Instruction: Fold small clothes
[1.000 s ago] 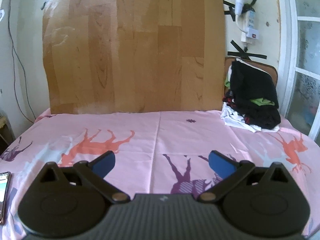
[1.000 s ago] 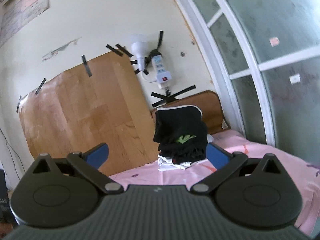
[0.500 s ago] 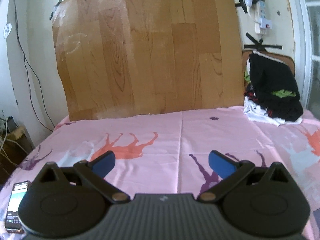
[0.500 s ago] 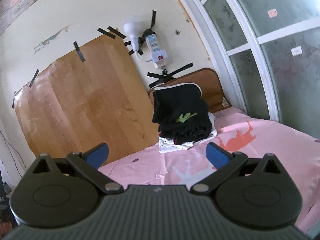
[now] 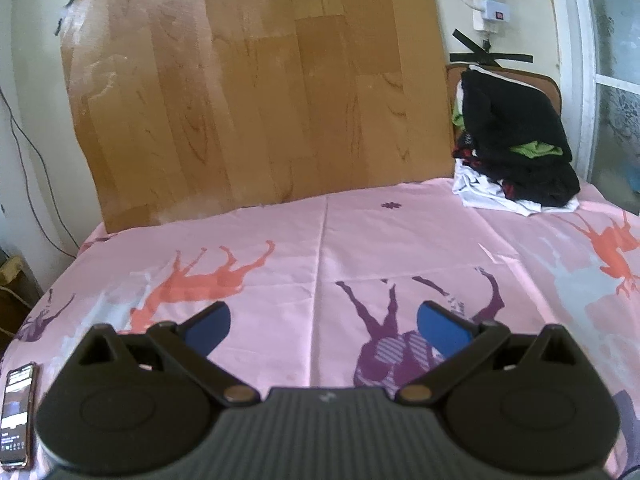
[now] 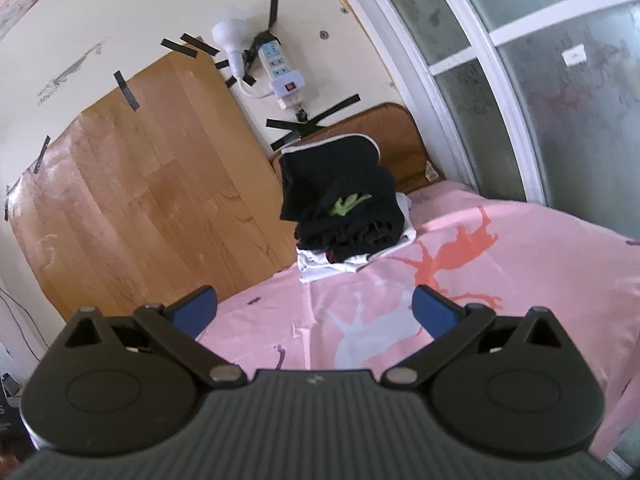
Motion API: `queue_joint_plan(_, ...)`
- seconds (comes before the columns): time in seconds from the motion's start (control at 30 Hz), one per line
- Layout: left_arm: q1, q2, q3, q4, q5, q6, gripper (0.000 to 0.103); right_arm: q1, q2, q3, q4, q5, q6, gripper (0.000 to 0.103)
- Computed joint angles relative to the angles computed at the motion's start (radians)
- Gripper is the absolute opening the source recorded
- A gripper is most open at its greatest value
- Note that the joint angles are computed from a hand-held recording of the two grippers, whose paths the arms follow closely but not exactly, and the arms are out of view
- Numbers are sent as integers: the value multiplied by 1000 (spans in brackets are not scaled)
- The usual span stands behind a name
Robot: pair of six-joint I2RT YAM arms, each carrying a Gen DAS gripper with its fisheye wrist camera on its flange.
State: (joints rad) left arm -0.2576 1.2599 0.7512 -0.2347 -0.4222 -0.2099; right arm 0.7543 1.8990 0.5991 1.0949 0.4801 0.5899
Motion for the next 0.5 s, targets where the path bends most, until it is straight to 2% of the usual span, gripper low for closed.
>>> queue_joint_plan(0.5, -20, 60, 23, -2, 20, -8, 103, -32, 23, 17, -34, -50, 55, 103)
